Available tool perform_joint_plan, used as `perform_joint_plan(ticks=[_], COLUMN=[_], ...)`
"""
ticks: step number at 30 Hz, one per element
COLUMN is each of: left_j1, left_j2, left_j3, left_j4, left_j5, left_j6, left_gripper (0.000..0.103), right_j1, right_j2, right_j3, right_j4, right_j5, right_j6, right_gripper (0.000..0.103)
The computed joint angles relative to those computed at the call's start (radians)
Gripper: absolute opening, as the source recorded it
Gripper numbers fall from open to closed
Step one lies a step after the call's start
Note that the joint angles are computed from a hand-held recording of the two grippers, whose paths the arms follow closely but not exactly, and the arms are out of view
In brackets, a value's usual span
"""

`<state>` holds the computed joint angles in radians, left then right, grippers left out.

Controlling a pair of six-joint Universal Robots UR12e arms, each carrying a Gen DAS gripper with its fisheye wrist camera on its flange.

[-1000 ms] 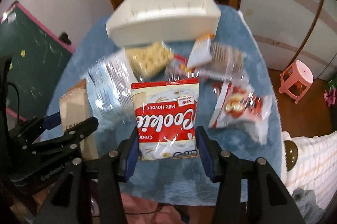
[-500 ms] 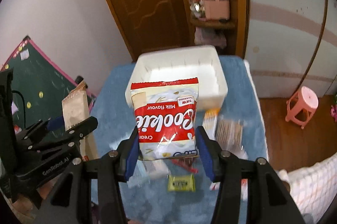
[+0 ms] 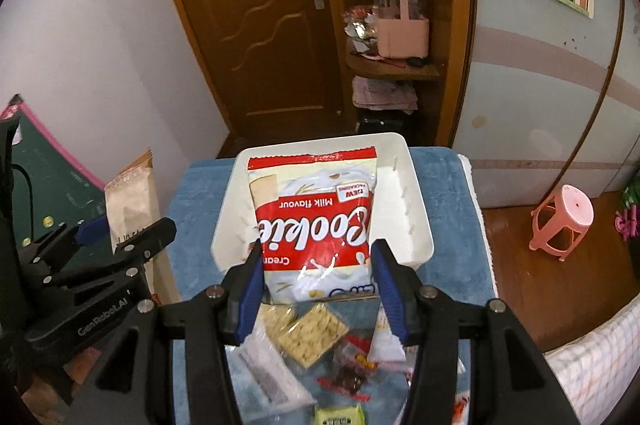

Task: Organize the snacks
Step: 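Carry both packets into the white bin and open both tools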

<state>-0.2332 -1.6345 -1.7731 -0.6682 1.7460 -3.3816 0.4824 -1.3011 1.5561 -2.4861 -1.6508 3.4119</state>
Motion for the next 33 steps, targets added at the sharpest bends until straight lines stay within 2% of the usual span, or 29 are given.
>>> perform_joint_plan(ticks=[11,18,22,23,24,28,33], left_j1=[0.041,0.039,0.041,0.041,0.041,0.041,0.045], left_j2=[-0.167,-0.243,-0.262,-0.264,-0.262,-0.250,-0.233], left_j3=[0.106,0.158,0.164,0.165,0.163,0.145,0.138], left_j4=[-0.024,-0.056,-0.075,-0.078,-0.079,-0.050,-0.061], left_j5=[-0.063,-0.030,-0.030,-0.035,-0.037,-0.027,-0.041], left_j6=[0.044,0.070,0.065,0.066,0.066,0.062,0.037], left_gripper=[0.062,0.062,0.065,0.077,0.089,0.091,0.091], right_j1=[-0.015,-0.022,-0.023,-0.025,-0.026,-0.026,-0.024], right_j2=[0.151,0.205,0.220,0.221,0.221,0.211,0.196], right_j3=[-0.119,-0.153,-0.158,-0.155,-0.153,-0.134,-0.121], right_j4=[0.083,0.107,0.115,0.111,0.111,0.078,0.063], right_j5=[-0.071,-0.092,-0.091,-0.078,-0.074,-0.078,-0.076], right_j6=[0.098,0.136,0.118,0.113,0.115,0.130,0.124], right_gripper=[0.052,0.053,0.059,0.062,0.071,0.080,0.080])
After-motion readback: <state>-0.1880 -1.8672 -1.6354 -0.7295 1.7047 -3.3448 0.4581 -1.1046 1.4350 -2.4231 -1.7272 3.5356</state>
